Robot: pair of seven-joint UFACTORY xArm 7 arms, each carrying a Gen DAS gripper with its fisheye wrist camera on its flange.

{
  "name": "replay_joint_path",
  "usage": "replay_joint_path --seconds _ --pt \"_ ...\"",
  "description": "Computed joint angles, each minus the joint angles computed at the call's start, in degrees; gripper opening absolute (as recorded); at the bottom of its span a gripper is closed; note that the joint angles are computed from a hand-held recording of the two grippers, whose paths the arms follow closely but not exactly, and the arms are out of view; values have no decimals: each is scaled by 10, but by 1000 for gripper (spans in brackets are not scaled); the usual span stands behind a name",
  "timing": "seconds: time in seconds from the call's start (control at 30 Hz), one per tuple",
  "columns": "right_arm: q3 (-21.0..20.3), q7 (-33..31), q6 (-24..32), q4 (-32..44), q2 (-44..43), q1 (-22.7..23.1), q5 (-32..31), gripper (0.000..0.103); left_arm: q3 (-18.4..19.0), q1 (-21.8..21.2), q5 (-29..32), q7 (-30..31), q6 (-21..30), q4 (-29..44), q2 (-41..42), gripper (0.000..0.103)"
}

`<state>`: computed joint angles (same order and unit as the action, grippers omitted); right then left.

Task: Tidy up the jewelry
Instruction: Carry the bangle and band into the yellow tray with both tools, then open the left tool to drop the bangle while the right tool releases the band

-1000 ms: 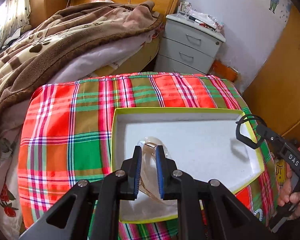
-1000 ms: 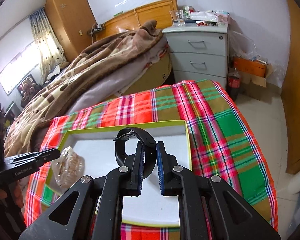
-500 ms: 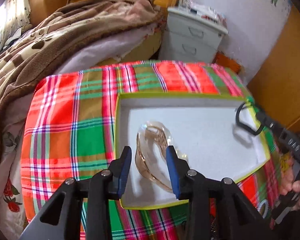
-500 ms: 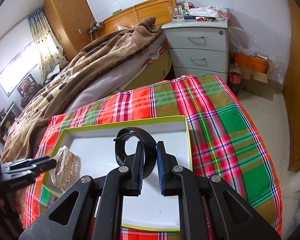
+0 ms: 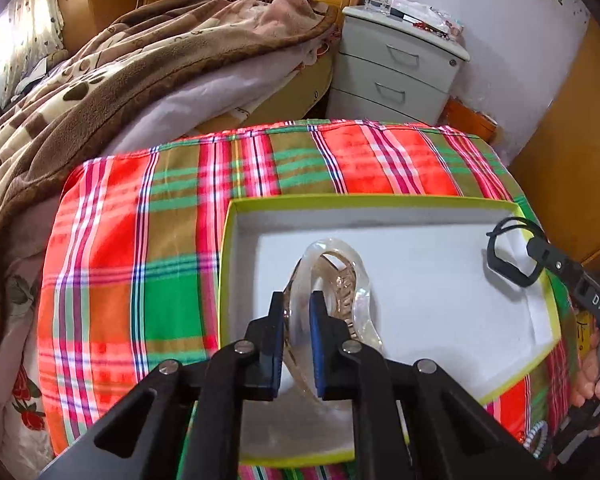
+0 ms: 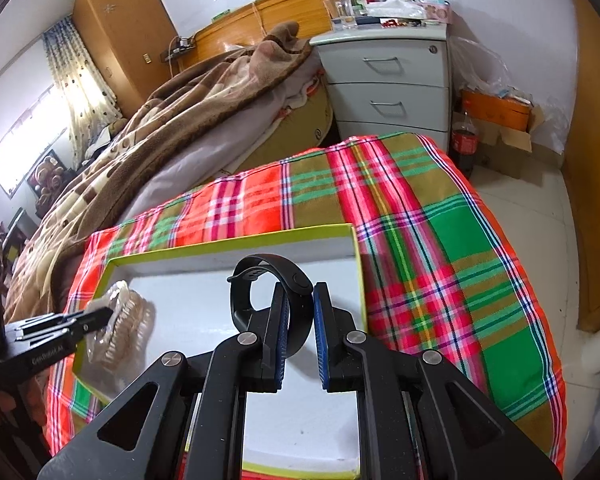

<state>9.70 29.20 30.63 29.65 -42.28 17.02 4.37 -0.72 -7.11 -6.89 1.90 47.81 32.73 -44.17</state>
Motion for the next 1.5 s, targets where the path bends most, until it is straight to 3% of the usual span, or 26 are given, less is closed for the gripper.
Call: replay_joint_path --seconds 0.3,0.63,0.7,0.8,0.97,1.13,1.5 --pt "1 -10 18 20 32 -4 -8 13 -6 9 12 -13 -40 25 54 13" --pt "23 5 33 36 58 -26 -47 13 -2 6 10 -17 -52 17 54 15" --pt "27 10 34 38 61 -29 -55 13 -2 6 10 -17 -55 15 51 25" --pt "32 16 39 42 63 -31 -67 13 0 7 10 -16 -60 10 44 32" --pt "31 18 35 42 62 -24 -72 23 6 3 4 -11 -55 9 38 34" --pt "30 17 23 40 57 -17 -70 40 1 3 11 -6 -59 -4 4 40" --pt "40 43 20 25 6 -20 -76 41 0 2 12 -9 -23 -25 -79 43"
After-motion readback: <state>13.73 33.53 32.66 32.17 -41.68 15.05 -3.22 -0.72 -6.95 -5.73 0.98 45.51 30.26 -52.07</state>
